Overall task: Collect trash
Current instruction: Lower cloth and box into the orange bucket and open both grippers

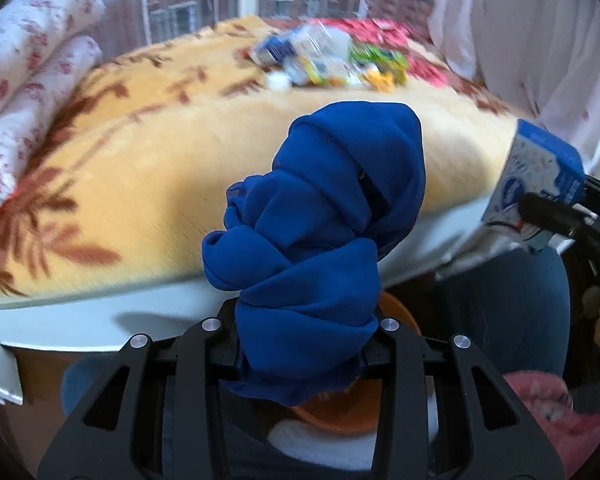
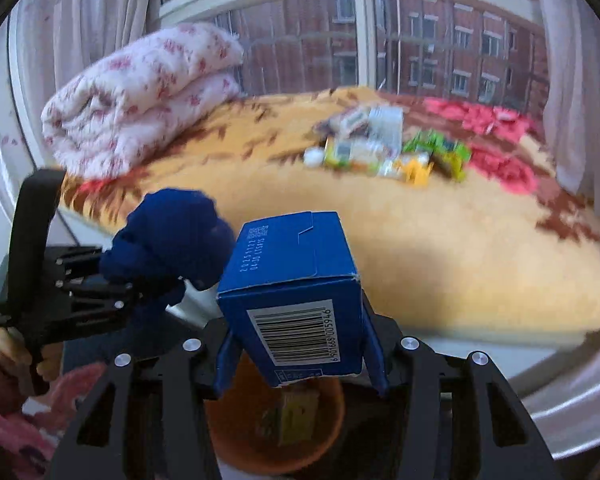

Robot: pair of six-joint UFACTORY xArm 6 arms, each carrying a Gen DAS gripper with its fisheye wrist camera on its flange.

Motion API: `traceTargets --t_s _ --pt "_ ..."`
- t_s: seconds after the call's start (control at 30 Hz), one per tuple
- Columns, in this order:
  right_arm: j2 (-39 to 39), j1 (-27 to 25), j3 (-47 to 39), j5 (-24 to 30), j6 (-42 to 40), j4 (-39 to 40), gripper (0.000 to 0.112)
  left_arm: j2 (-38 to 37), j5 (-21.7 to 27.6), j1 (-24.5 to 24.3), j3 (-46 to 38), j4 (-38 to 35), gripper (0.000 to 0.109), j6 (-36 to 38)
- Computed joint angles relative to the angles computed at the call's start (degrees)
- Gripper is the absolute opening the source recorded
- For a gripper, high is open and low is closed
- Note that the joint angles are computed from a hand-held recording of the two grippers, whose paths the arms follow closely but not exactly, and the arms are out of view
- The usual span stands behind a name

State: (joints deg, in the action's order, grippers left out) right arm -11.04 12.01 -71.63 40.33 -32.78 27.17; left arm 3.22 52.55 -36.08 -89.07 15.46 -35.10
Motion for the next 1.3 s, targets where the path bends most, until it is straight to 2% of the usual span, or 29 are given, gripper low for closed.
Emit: traceTargets --t_s 0.3,0.43,0.63,0.77,0.93,1.17,1.23,1.3 --pt "1.05 0.13 4.62 5.26 3.64 -3.60 0.051 2.58 3.86 -0.97 2.38 -11.44 0.036 9.08" --pt "2.53 0.31 4.97 6.64 5.56 -5.67 0.051 4.43 5.86 -0.65 2.92 -15.05 0.036 10.14" --pt "6.92 -0.12 3.50 12.13 9.28 -6.15 0.051 7.86 9.86 0.76 3.02 -21.98 0.036 11.32" --pt "9.43 -0.18 2.12 15.24 11.14 -6.38 0.051 9.81 12.14 0.80 2.12 -23.35 0.036 12.16" --pt "10.14 0.41 1.61 15.62 12.31 -7.76 0.052 11.43 13.40 0.74 0.68 -23.38 0.039 11.64" --pt "11.20 0.05 0.54 16.29 12.74 -7.53 0.053 12.43 13.81 0.92 -0.42 -22.82 0.048 10.55" --pt "10.87 -0.09 1.14 15.78 12.69 -7.36 0.064 12.62 13.68 0.97 -0.59 -22.37 0.057 9.71" --pt "10.18 -0.06 1.90 14.58 12.95 -7.58 0.070 12.48 13.39 1.00 -0.53 -21.94 0.069 9.03"
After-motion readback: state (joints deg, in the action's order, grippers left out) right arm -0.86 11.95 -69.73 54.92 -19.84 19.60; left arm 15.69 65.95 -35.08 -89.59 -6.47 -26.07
